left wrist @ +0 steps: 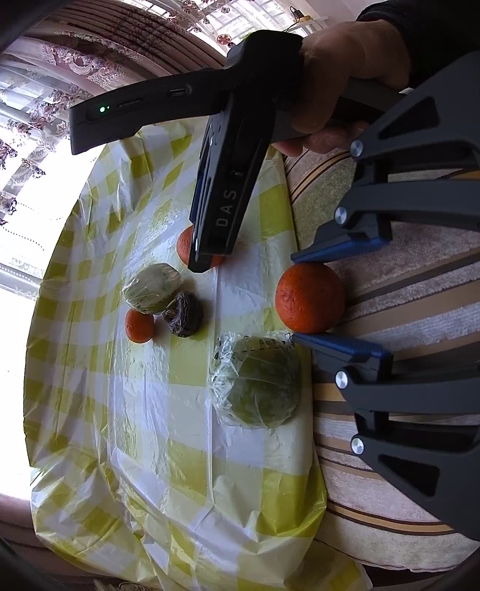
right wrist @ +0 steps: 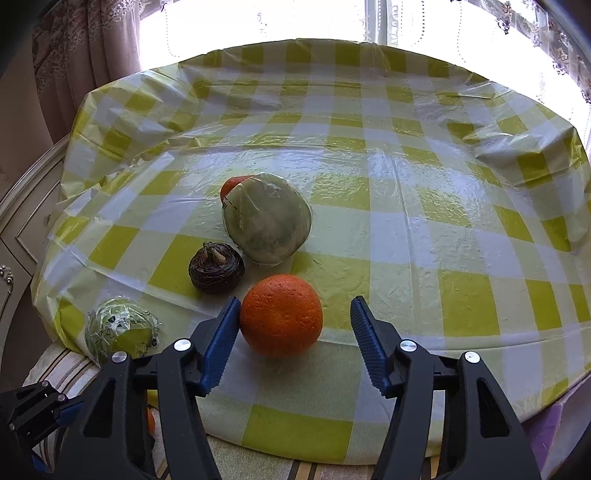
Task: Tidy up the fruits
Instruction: 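Grasp an orange with the left tool while the right tool grasps another orange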
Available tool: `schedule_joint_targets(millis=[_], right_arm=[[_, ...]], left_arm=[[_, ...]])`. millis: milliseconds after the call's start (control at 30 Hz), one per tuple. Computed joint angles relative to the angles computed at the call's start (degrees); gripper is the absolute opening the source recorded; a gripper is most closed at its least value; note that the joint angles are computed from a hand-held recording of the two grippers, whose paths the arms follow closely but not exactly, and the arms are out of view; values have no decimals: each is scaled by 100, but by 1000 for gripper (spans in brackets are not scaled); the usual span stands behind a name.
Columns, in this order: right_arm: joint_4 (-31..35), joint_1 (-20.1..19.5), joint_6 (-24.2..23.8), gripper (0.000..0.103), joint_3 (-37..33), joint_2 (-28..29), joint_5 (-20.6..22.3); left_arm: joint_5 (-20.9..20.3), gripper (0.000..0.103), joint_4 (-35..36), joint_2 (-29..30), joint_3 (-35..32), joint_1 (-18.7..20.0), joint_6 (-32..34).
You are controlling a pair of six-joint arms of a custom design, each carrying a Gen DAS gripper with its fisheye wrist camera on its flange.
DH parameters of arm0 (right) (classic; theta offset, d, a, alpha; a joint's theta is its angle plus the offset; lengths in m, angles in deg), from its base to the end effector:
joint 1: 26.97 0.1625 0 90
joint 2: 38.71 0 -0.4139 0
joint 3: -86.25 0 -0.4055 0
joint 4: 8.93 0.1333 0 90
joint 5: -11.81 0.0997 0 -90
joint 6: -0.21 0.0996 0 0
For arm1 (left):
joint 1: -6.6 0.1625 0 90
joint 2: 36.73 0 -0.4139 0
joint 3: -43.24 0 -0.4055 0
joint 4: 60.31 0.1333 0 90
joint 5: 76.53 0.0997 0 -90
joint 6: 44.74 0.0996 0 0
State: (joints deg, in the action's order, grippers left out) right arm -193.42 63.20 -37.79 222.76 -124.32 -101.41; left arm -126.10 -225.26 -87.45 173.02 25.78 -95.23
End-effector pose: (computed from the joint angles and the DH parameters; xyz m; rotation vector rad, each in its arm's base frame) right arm 0.0953 -0.4225 0.2629 0.6036 -2.3527 0.7545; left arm -0.3440 -0.3292 0.0020 0.4971 2.5762 -0.7960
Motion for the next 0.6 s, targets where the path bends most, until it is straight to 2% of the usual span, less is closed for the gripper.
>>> schedule_joint_targets(millis=[33, 67, 600], right_arm=[[-28, 12, -32, 43, 23, -10, 9], [-95, 28, -50, 43, 43, 0, -33], [240, -402, 145, 43, 473, -1048, 348]], left_arm=[[10, 37, 26, 1, -6, -5, -7], [18, 37, 64, 2, -17, -13, -24], [158, 37, 716, 92, -340, -116, -103]])
